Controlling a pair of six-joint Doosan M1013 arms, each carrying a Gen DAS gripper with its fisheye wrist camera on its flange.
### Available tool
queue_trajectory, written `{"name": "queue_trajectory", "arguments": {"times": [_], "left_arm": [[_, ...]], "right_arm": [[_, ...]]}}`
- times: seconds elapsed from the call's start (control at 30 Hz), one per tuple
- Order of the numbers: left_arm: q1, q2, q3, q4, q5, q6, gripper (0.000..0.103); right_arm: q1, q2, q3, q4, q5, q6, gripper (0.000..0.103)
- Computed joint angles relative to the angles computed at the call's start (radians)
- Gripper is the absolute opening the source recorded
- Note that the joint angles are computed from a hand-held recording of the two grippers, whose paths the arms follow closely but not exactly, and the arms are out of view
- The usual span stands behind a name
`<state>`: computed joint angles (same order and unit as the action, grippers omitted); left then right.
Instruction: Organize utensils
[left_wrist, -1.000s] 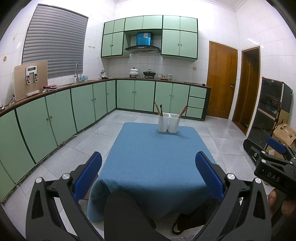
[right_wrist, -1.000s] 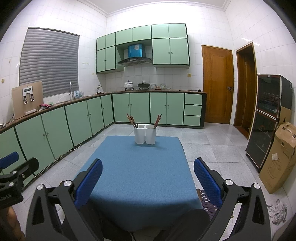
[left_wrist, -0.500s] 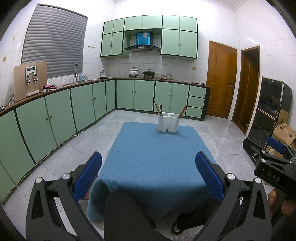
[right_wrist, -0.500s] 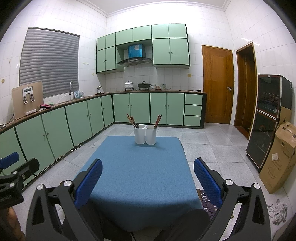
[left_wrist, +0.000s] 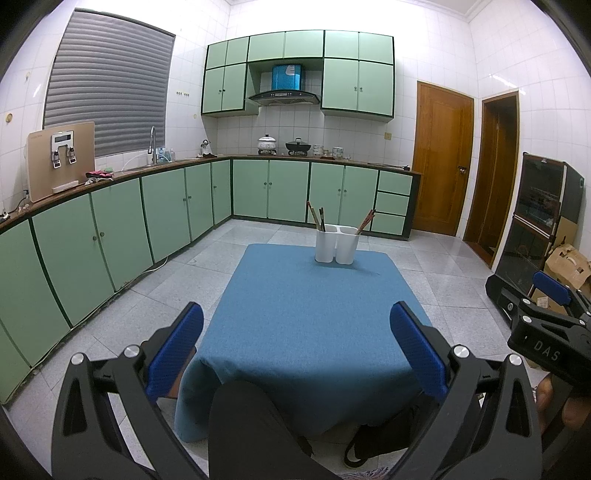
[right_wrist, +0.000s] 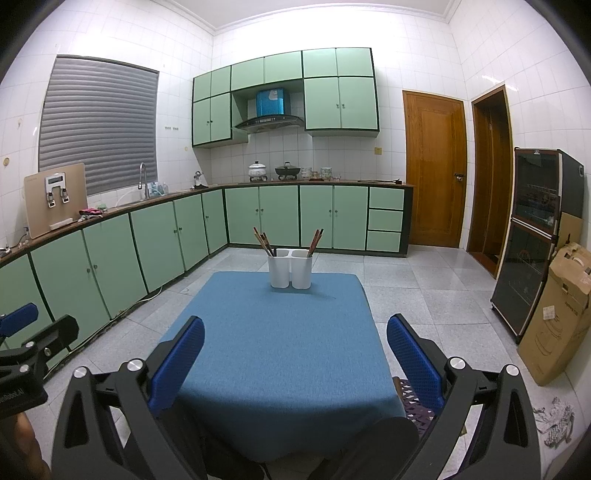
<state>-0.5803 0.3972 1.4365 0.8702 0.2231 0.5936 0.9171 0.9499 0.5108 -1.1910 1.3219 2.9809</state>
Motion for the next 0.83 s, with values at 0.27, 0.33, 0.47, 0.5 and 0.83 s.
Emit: {"name": "queue_trajectory", "arguments": {"times": [0.27,0.33,0.47,0.5,0.83], "left_arm": [[0.0,0.0,0.001,0.007,-0.001,-0.008,0.098],[-0.001,0.0,0.0,0.013,0.001,-0.011,0.098],[0.001,0.0,0.0,-0.002,0.0,0.001,0.098],[0.0,0.0,0.0,0.005,0.001,-0.007,0.098],[0.002,0.002,-0.006,-0.017,0.005,0.012,0.098]], "right_arm": [[0.0,0.001,0.0,-0.001,0.001,0.0,0.097],[0.0,0.002,-0.004,0.0,0.002,-0.003,0.097],[0.001,0.001,-0.001,-0.003,0.001,0.0,0.097],[0.001,0.001,-0.001,-0.003,0.001,-0.001,0.097],[0.001,0.004,-0.01,0.002,0.002,-0.008,0.097]]}}
